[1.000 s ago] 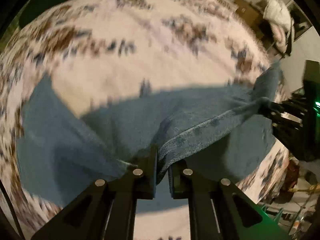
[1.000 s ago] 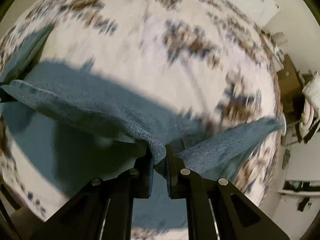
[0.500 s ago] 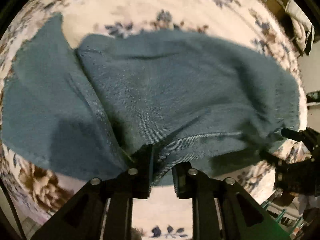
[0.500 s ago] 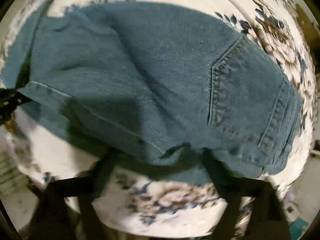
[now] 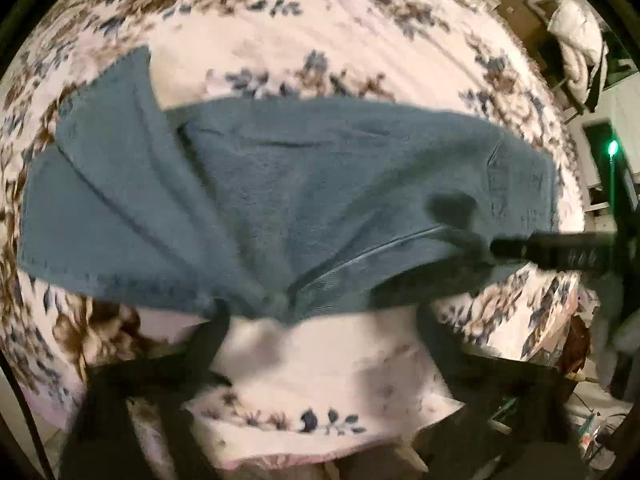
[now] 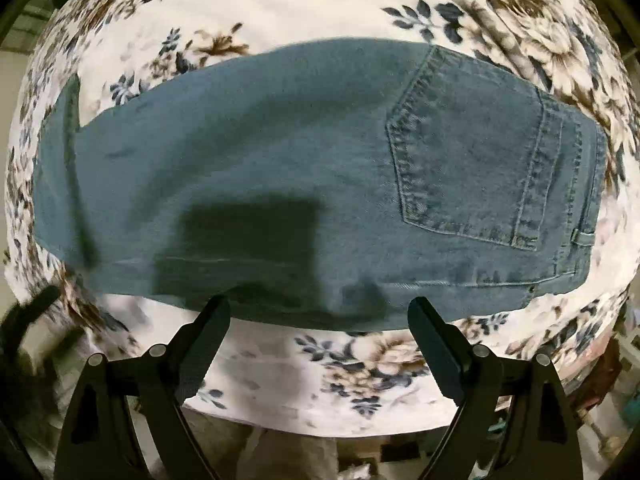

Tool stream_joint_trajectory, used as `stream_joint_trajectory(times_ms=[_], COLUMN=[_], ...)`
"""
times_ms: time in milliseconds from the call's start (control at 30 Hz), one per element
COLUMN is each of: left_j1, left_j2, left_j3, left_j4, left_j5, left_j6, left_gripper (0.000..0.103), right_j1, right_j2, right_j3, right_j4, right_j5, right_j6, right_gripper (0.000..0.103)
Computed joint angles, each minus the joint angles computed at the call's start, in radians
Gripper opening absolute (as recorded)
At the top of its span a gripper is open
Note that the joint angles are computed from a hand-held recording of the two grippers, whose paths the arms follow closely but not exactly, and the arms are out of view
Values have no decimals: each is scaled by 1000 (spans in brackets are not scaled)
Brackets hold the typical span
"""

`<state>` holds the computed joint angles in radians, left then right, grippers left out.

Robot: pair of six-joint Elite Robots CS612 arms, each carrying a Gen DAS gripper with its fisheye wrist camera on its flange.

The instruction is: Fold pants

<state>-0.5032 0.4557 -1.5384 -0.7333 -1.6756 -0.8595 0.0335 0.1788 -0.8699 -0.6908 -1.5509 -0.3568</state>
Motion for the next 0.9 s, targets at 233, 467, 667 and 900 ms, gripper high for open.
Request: stream_joint_trajectory(times_ms=[233,467,667,900], left_j1=[61,216,251,248], left_j2=[-33,-61,-96,-2], left_j3=[-4,201,374,183], left_j4=[30,-29,-18,-89], left_j5=[163,44,32,55], left_j6=[-222,-223,-114,-87], left_gripper=[97,96,86,5], right_j1=[5,20,33,40], right_j2=[-85,-147,-205,-125], right_j3=[189,385,550,369], right_j4=[-160,-398,-468,-351], right_j5=[-5,-52,-39,-36], right_j6=[54,216,289,271], right_gripper=[92,92,92,92])
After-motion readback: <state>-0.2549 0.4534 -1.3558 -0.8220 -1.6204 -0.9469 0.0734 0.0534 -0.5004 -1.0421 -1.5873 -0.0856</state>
